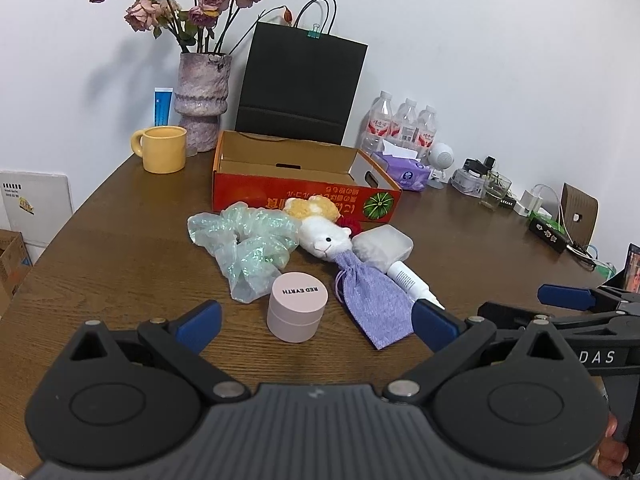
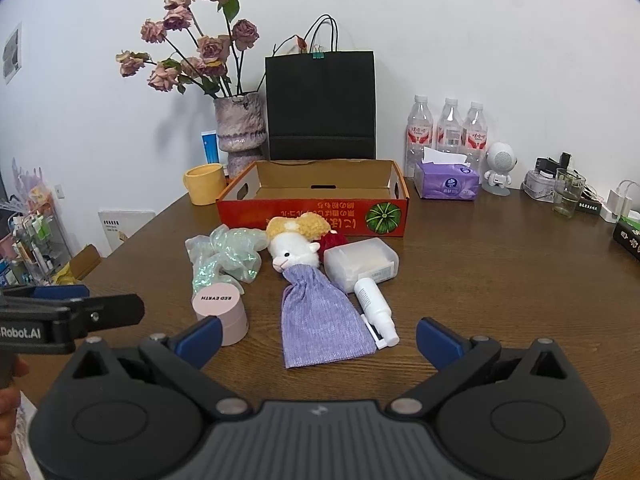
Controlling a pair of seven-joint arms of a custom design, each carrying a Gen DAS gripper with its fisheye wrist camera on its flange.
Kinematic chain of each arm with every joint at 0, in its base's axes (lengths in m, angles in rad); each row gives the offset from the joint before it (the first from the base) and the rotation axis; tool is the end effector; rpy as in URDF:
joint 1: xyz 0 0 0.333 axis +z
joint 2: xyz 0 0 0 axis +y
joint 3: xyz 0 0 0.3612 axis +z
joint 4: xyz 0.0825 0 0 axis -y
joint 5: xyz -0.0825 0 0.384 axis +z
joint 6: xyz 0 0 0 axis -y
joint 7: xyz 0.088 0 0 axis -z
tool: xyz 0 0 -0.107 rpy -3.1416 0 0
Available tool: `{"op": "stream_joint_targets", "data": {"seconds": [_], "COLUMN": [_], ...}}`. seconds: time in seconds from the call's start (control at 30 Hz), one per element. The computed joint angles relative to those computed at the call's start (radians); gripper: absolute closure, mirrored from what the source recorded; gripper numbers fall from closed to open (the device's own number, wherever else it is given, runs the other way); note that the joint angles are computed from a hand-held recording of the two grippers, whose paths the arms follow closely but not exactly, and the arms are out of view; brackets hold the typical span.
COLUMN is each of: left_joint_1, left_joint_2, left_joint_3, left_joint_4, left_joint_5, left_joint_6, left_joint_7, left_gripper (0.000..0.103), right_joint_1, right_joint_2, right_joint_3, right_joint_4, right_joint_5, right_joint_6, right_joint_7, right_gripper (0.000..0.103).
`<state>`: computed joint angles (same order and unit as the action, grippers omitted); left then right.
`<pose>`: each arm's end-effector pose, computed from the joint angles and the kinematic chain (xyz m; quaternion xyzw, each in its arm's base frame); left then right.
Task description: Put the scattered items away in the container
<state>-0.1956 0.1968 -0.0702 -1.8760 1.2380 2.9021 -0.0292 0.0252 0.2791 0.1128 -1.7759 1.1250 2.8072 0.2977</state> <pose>0.6100 -0.2214 0.5169 -0.6888 0.5427 -0.3788 0.2958 0.6819 0.0424 0.5093 -0.7449 0.4714 -0.2209 0.4173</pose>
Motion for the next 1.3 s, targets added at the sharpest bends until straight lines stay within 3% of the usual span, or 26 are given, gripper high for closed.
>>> {"op": "stream_joint_targets", "data": {"seconds": [1.3], "left_joint_1": [-0.013], "left_joint_2": [0.022], "left_joint_3": [0.013], "left_joint_4": [0.005], "left_joint_5": [-0.060], "left_joint_6": [0.005], "left_joint_7": [0.055], "left_gripper": [0.000], "right_joint_1": [-0.008], "right_joint_2": [0.010], "right_joint_3": [-0.002], "right_joint_4": [0.002], "right_joint_5": [-0.056], "right_joint_6": [-0.025], "right_joint_7": [0.061], "right_gripper": [0.000]}}
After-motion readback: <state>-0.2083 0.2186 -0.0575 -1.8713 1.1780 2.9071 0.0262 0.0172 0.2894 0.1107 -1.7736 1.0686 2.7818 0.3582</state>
